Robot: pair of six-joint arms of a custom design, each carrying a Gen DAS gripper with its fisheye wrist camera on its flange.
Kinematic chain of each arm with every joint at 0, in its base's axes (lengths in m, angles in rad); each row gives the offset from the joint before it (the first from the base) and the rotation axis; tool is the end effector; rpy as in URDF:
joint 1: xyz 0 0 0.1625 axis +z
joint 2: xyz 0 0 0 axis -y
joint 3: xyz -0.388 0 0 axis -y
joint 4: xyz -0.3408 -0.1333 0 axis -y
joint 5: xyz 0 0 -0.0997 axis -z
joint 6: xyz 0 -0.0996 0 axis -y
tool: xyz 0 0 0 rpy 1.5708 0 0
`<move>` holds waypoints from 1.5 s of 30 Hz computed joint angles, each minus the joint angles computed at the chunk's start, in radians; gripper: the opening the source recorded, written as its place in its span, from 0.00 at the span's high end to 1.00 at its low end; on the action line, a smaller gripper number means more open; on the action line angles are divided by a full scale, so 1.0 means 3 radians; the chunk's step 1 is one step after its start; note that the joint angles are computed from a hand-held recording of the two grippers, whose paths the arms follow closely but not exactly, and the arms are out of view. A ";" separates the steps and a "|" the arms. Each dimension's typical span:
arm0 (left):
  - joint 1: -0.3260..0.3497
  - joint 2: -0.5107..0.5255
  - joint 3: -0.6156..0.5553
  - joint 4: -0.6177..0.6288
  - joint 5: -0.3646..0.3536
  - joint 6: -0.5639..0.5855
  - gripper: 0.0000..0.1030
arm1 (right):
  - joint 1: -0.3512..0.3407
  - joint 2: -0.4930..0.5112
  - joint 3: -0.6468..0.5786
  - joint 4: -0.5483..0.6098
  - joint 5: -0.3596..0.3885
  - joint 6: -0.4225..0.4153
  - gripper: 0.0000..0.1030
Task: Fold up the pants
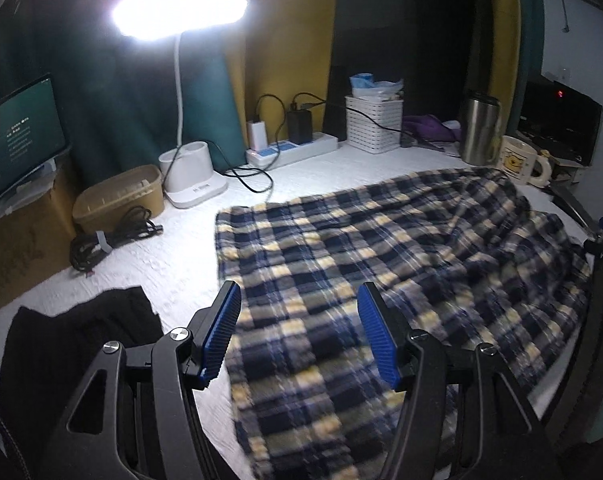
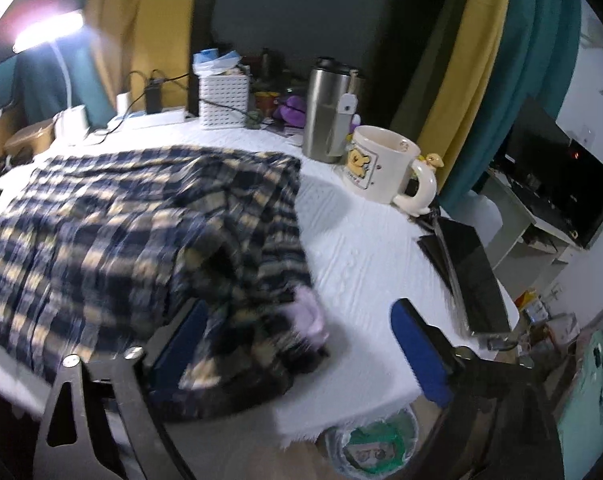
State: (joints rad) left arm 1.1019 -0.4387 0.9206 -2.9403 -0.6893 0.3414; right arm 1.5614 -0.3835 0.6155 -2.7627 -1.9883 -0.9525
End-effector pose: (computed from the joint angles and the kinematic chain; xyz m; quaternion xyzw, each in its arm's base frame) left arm -0.1584 -0.7777 0.2067 0.1536 0.8229 -0.4121 0.3598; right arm 0.0852 -0.8241 0.2588 0.3090 -0.8165 0.3154 0.3719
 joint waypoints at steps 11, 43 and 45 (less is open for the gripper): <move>-0.0078 -0.0171 0.0653 -0.0211 -0.0165 -0.0187 0.41 | -0.0038 -0.0505 0.1342 -0.0726 0.0067 -0.0223 0.06; -0.0129 -0.0220 0.1081 -0.0267 -0.0578 -0.0040 0.14 | 0.0203 -0.0010 0.0751 -0.0259 0.0250 -0.0636 0.05; -0.0151 -0.0214 0.1100 -0.0285 -0.0581 0.0059 0.11 | 0.0203 0.0054 0.0530 -0.0003 0.0272 -0.0493 0.05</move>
